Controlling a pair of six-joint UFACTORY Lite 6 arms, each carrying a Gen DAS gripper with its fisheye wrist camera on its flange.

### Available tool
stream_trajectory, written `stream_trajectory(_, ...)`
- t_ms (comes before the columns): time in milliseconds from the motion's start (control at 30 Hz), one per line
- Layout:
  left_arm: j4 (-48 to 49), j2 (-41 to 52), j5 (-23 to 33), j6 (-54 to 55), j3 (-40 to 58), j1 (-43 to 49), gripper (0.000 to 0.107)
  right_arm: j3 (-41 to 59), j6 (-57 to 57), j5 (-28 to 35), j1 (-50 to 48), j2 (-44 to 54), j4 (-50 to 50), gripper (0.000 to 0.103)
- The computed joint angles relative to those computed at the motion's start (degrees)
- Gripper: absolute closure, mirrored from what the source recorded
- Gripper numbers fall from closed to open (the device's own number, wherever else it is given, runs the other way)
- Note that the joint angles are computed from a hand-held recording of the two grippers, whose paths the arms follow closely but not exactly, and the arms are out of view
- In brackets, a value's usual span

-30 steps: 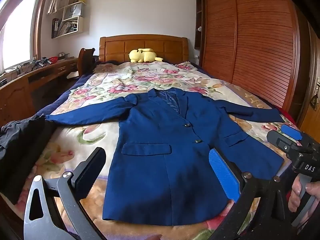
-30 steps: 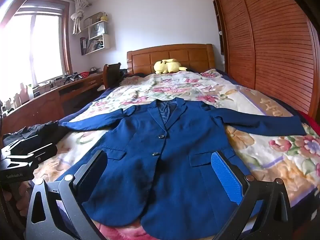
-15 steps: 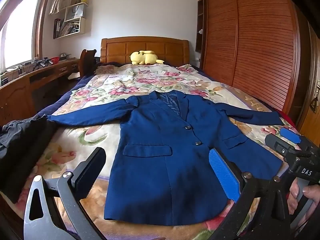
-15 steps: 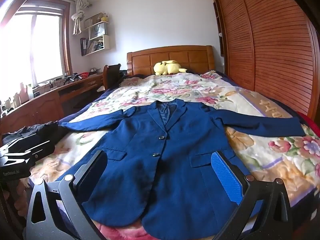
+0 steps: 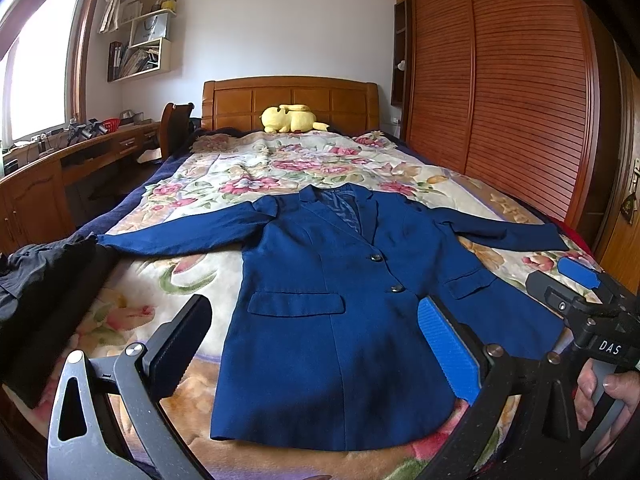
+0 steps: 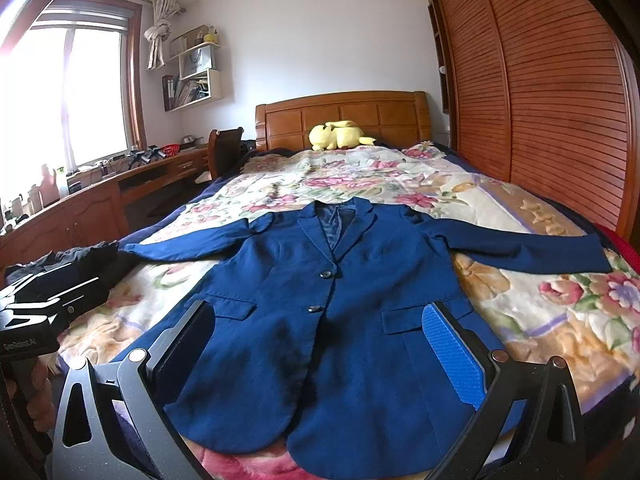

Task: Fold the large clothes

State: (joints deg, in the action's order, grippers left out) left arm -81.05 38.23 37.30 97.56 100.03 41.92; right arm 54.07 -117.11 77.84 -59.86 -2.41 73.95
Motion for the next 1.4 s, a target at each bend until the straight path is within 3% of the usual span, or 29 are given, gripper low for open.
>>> stream_trajectory(1400, -1.6, -1.3, 0.0, 1.9, -1.7, 0.1, 0.004, -1.4, -0.7, -0.3, 0.4, -1.1, 0.4, 0.000)
